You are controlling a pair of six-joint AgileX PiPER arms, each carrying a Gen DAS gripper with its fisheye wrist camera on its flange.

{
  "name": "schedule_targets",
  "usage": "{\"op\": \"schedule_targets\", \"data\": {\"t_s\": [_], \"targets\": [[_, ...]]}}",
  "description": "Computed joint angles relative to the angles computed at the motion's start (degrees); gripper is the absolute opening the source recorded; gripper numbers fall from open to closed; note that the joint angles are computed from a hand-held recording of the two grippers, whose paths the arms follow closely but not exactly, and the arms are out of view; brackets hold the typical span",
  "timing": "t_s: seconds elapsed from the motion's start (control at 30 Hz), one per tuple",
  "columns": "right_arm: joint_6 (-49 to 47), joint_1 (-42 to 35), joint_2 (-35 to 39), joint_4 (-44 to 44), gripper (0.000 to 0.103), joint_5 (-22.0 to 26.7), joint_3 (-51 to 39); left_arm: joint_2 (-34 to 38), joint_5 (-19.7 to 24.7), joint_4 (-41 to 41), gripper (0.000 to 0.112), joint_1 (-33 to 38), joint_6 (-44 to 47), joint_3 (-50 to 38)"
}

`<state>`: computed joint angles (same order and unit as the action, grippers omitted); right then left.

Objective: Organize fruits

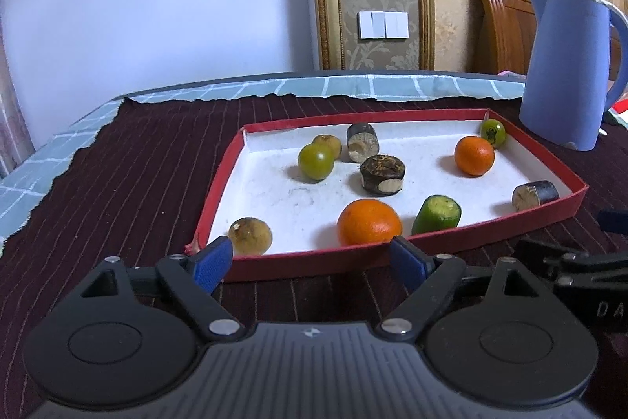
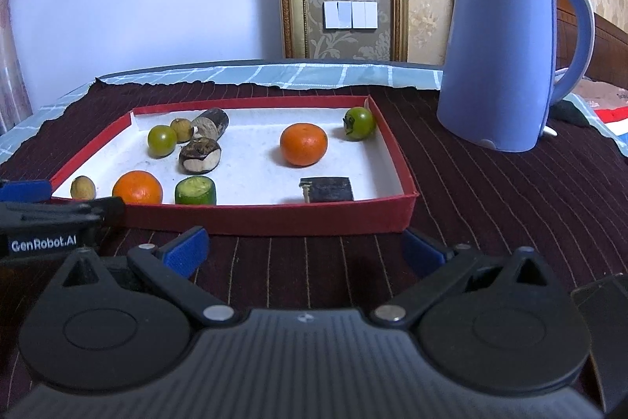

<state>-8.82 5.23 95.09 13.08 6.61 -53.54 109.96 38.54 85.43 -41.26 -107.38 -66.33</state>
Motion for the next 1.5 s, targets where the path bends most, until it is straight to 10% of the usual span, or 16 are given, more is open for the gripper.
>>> {"op": "schedule_targets", "data": {"t_s": [0.93,1.5], "targets": [[2.3,1.3,5.3,-8.6,0.103,5.5,-5.7,1.4,-3.1,-5.5,0.09,1.8,2.6,-0.1],[24.7,3.5,4.8,-30.3,0.103,6.5,-5.1,1.6,-3.2,-5.7,0.092,1.8,2.5,-0.1]]}}
